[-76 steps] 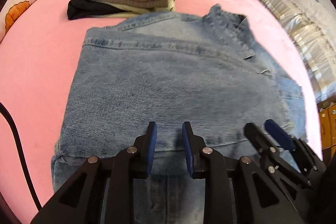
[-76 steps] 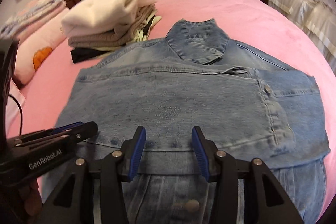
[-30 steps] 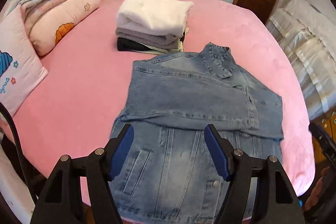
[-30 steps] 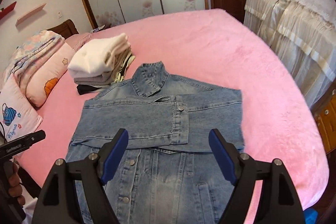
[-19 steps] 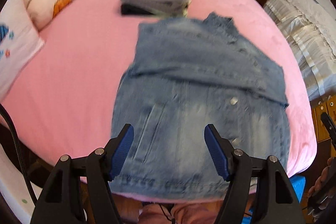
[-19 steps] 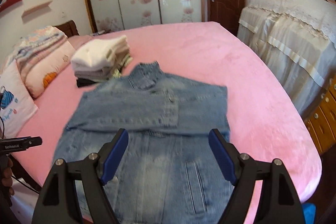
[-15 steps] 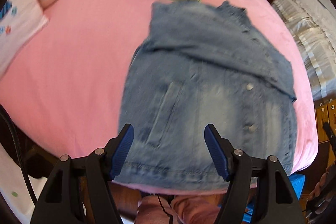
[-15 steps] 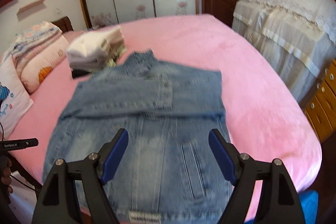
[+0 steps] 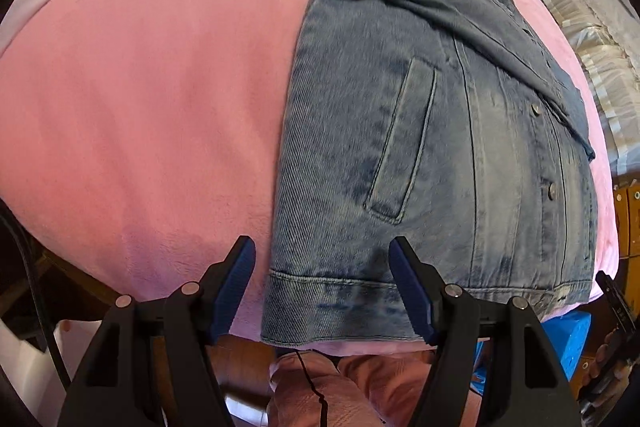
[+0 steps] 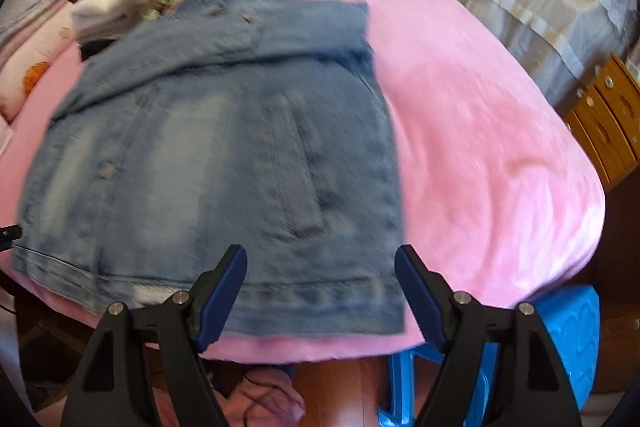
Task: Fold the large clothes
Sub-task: 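Close both tools on the hem band corners of the jacket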
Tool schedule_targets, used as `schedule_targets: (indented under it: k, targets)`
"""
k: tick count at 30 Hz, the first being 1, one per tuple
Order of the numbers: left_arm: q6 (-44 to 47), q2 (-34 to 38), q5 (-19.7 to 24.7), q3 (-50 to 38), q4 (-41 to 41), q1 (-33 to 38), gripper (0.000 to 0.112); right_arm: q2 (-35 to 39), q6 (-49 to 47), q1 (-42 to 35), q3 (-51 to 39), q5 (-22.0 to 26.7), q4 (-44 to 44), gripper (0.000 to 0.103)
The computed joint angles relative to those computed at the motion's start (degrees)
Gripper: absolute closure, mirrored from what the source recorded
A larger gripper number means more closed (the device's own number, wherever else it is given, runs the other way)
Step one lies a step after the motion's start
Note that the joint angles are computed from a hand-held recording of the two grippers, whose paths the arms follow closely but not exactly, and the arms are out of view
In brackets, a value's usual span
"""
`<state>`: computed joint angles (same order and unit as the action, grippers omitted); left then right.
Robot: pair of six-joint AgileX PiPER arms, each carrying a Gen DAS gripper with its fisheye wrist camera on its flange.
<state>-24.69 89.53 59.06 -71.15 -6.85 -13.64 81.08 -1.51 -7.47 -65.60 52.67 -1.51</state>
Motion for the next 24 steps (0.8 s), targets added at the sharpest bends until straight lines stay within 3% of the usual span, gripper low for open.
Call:
schedule_targets:
  k: [5,11,19,24]
  targets:
    - [3.35,-0.65,-5.01,4.53,-1.65,0.68,0.044,1.72,-6.56,-6.25,3.18,-1.3,5.09,0.046]
    - [9.54,-3.29,-7.92,9.13,-5.7,3.49,0.044,2.84,-15.41,-11.83,4.62,-2.36,11.97,0.047]
    - [14.98,-6.96,-6.43,12.41,-10.03,6.54,0.044,4.47,-20.15,-14.12,4.18,-1.57,15.3,0.047]
    - [19.01,-8.09,-6.58,14.78,-13.91,8.75,0.044,5.44,-20.82,-14.99,4.23,-1.82,16.18,0.039]
